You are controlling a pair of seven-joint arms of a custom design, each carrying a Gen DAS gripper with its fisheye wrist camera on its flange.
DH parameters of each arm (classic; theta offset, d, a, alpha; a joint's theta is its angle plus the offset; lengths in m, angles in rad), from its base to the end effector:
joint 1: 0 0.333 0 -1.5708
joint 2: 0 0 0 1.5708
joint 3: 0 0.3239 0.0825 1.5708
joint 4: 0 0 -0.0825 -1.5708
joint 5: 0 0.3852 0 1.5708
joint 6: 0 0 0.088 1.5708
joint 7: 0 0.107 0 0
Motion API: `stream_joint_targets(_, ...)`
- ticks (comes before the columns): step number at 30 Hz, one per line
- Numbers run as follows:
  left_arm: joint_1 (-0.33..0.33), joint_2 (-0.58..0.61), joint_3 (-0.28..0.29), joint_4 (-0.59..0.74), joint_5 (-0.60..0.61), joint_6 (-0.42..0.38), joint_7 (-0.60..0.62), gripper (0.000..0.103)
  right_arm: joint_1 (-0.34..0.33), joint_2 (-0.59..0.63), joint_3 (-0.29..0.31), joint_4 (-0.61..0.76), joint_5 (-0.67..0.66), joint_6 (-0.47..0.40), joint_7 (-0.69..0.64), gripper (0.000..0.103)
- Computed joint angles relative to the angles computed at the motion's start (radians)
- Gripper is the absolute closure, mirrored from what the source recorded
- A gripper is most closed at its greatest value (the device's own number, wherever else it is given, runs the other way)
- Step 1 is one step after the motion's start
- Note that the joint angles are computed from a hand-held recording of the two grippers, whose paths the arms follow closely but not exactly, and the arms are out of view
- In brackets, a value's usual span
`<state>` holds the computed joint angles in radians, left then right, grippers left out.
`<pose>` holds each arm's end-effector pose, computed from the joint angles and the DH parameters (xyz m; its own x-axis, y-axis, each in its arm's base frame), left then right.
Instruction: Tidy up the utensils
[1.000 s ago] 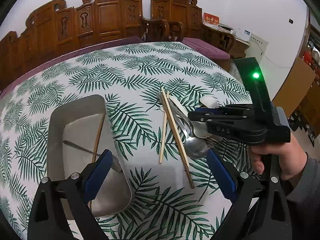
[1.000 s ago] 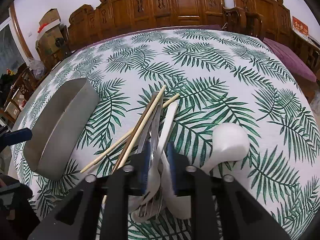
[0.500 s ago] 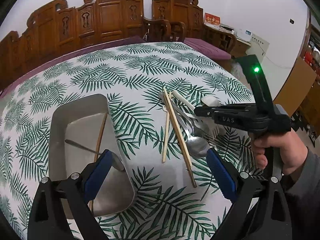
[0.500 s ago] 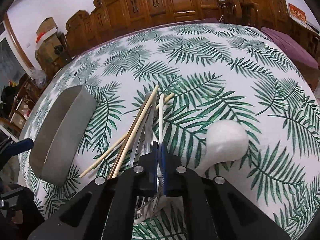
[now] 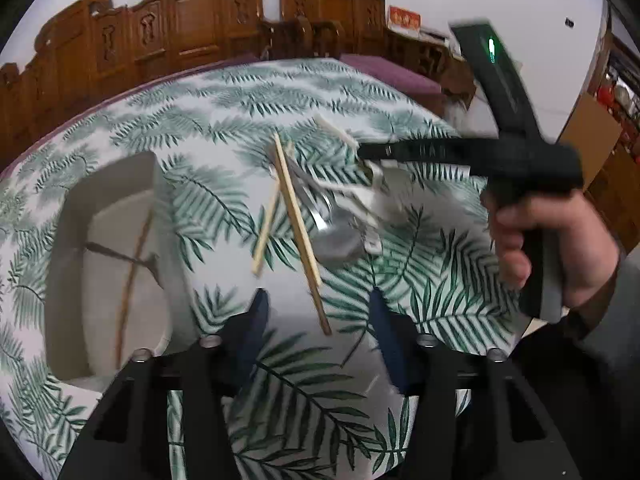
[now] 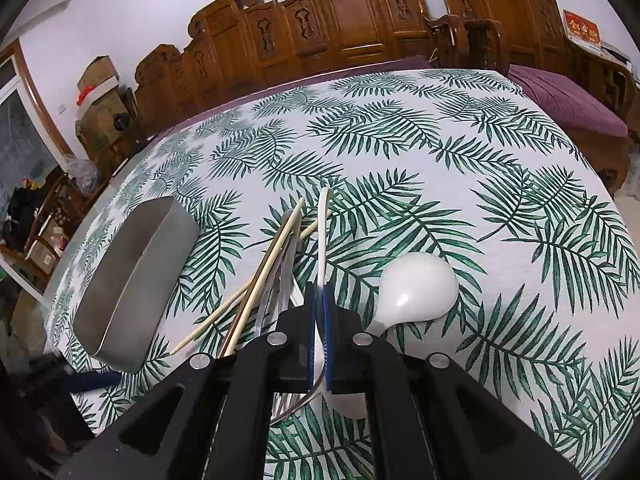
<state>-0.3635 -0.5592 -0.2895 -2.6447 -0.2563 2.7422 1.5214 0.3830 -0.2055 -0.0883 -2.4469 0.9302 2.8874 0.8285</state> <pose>0.3288 -0.2478 0.4933 -0.4252 -0.8997 0.0987 -0.7505 0.2895 -0.5941 0.4808 0.0961 0.4401 0.2890 -0.9156 -0.2795 -0.7672 -0.0469 -0.6397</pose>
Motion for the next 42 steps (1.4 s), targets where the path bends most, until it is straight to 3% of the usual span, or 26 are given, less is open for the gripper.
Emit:
stream_joint_targets(7, 0.03, 0.059, -0.037, 0.007, 0.048, 0.015, -0.038, 0.077, 0.004, -0.005, -0.003, -0.007, 0.002, 0.008, -0.001, 0.099)
stream_joint_targets(11, 0.071, 0.091, -0.071, 0.013, 0.112, 0.021, -0.092, 0.078, 0.004, -0.002, -0.002, -0.005, -0.006, 0.007, -0.001, 0.099)
stream_joint_targets(15, 0.072, 0.106, -0.069, 0.01, 0.141, 0.034, -0.123, 0.08, 0.003, -0.001, 0.002, -0.006, -0.02, 0.009, 0.009, 0.099)
stream_joint_targets(17, 0.074, 0.105, -0.069, 0.012, 0.157, 0.028, -0.132, 0.097, 0.002, 0.001, 0.005, -0.007, -0.031, 0.011, 0.02, 0.099)
stream_joint_targets(27, 0.061, 0.009, -0.036, -0.029, 0.146, 0.019, -0.129, 0.099, 0.032, -0.024, -0.004, -0.035, -0.061, 0.034, 0.046, 0.099)
stream_joint_targets(42, 0.103, -0.118, -0.029, -0.029, 0.141, 0.03, -0.12, 0.1, 0.099, -0.063, -0.047, -0.055, -0.045, 0.046, 0.019, 0.098)
